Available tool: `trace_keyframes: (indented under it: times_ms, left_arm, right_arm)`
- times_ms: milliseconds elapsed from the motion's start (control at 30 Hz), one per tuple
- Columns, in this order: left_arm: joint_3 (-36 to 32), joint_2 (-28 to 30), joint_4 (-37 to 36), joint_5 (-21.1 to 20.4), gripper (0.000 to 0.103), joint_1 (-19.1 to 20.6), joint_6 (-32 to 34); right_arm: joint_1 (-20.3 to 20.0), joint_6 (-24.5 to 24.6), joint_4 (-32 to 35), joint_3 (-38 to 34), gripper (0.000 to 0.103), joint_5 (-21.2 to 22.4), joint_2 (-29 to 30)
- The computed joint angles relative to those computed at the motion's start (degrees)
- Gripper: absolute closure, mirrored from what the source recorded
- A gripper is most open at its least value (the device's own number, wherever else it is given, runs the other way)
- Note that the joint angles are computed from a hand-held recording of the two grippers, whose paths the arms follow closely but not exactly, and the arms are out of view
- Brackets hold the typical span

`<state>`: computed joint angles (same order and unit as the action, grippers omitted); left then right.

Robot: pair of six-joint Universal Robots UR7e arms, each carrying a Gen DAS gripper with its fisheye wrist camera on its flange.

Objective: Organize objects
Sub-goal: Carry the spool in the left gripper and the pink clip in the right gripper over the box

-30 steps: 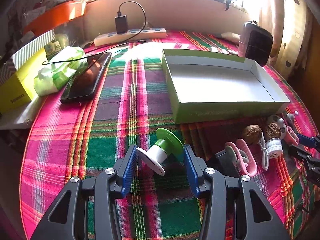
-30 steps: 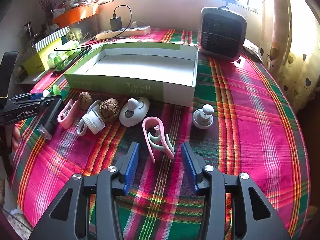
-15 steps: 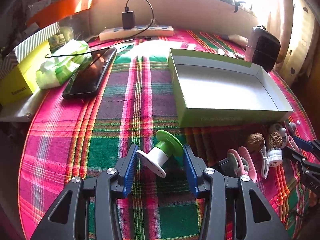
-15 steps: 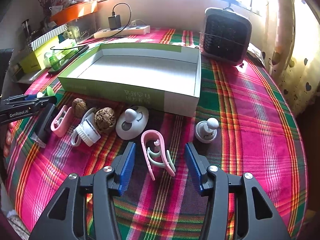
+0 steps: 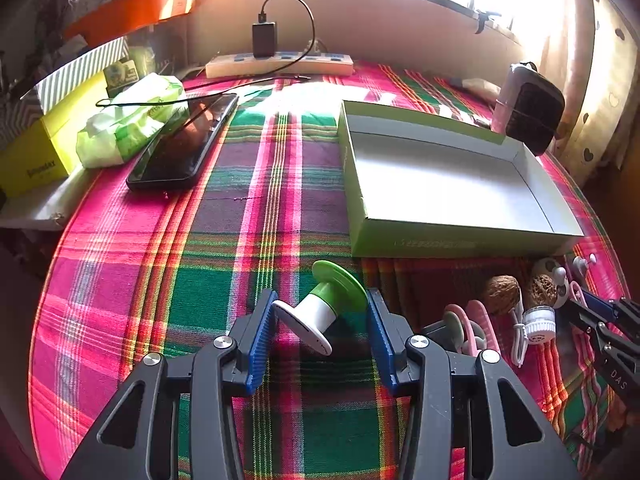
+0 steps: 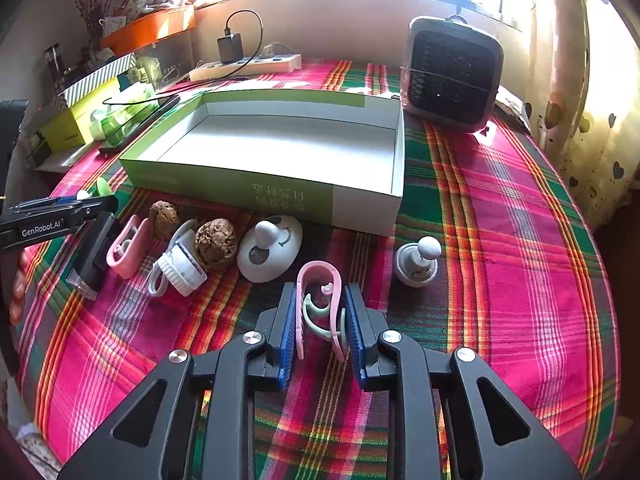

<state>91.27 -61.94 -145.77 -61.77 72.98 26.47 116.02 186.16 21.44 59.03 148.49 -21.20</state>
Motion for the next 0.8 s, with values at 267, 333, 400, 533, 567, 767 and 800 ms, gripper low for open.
trace_keyframes:
  times_ms: [267,333,400,533,567,767,800]
  left_arm:
    - [0.62,-0.71,-0.27,-0.76,0.061,-0.34,0.00]
    - [0.78,-0.90,-0.40,-0.86,0.061,-0.44,-0.03]
    - [0.86,-1.07,-0.26,-0.96,0.061,-0.57,0.07]
    - [1.30,-1.57,-0.54,-1.09,0.061,-1.01,0.22]
    - [1.38,-1.68,-0.58,-1.15,0.061,-1.16,0.23]
    - [1.98,-2.47,-0.65,-1.72,0.061,-2.06,0.67]
    - [2.07,-2.60,-0.60,-1.79,0.061,-2.19,0.69]
  right_arm:
    - [0.15,0.75,0.10,-0.17,0.078,-0.04,0.23]
    - [0.21,1.03,0.17,-0.29,0.078,0.05,0.34]
    - [0.29,1.52,0.36,-0.45,0.078,-0.04,0.42]
    - [0.58,1.35,-0.27,-0.30,0.078,-0.04,0.09]
    - [0.66,1.30,-0.39,-0.26,0.078,-0.05,-0.01]
    - [1.12,1.04,-1.15,-0.05,0.078,0.23,-0.66]
    - [1.20,1.11,-1.16,-0.12,0.078,0.33,-0.70]
